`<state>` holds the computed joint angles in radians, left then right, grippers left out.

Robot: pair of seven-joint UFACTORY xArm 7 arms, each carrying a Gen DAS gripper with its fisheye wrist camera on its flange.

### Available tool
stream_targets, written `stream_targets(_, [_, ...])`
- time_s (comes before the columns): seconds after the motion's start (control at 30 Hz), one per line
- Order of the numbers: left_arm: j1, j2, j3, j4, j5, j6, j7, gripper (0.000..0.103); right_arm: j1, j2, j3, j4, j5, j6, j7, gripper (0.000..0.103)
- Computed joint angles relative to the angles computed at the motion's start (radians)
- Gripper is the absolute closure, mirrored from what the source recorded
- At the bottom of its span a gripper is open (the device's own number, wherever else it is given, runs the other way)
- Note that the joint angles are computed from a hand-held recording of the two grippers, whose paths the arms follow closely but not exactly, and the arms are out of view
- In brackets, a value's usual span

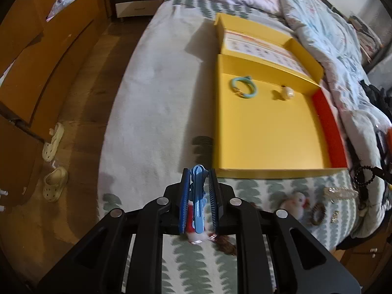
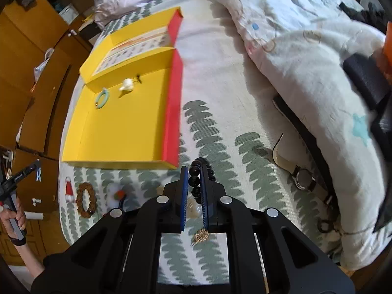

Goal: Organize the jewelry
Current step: 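Lift blue clip and black bracelet out of the box and release them onto the bedspread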

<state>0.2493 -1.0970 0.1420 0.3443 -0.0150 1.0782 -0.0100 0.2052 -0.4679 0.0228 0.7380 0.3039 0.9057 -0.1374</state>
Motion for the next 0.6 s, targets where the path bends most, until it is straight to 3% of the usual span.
stream_targets(0.33, [0.04,0.216,0.027,-0.043,0.006,-0.142,0.033,0.087,-0.021,0.218,0.011,0.035,-0.01,-0.143,-0.013,0.092])
stream_targets(0.6, [0.031,0.35,-0.027,-0.049,0.011,-0.211,-0.018,0.086,-0.004,0.34,0.039,0.066,0.036,-0.2,-0.04,0.092])
